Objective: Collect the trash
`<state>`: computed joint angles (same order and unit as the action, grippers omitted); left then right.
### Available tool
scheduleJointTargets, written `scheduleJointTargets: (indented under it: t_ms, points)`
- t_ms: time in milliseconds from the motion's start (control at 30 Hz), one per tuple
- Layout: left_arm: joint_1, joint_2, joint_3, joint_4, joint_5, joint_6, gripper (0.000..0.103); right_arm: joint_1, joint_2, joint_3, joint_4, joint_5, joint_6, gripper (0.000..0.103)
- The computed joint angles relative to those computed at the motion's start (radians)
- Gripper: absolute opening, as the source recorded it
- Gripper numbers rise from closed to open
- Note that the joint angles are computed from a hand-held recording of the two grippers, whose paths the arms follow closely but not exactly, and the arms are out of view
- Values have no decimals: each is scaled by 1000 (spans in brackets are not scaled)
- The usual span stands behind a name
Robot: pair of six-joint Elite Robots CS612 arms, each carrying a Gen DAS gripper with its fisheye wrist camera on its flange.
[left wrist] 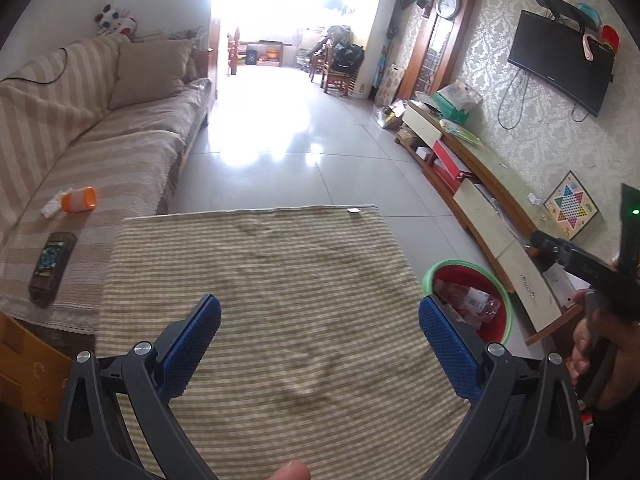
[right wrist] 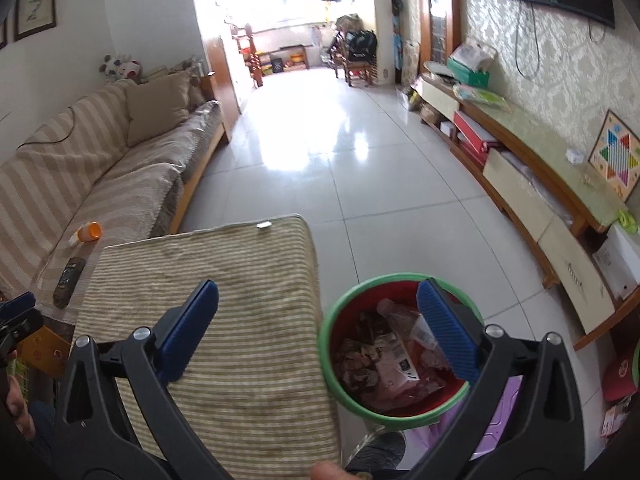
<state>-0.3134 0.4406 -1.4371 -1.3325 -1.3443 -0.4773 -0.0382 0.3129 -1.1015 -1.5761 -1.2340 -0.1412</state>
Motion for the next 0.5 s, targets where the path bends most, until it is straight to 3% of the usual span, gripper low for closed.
scheduleJointTargets:
  t_ms: [167, 333, 500]
  points:
    - [-1, 8, -60, 37, 100, -7, 95, 35, 22, -97, -6, 8, -16, 98]
    - [-6, 37, -145, 11, 200, -3, 95, 70, 43, -174, 5, 20, 2, 98]
    - [-26, 56, -220, 14, 319, -28, 95, 94, 62, -239, 39, 79, 14, 98]
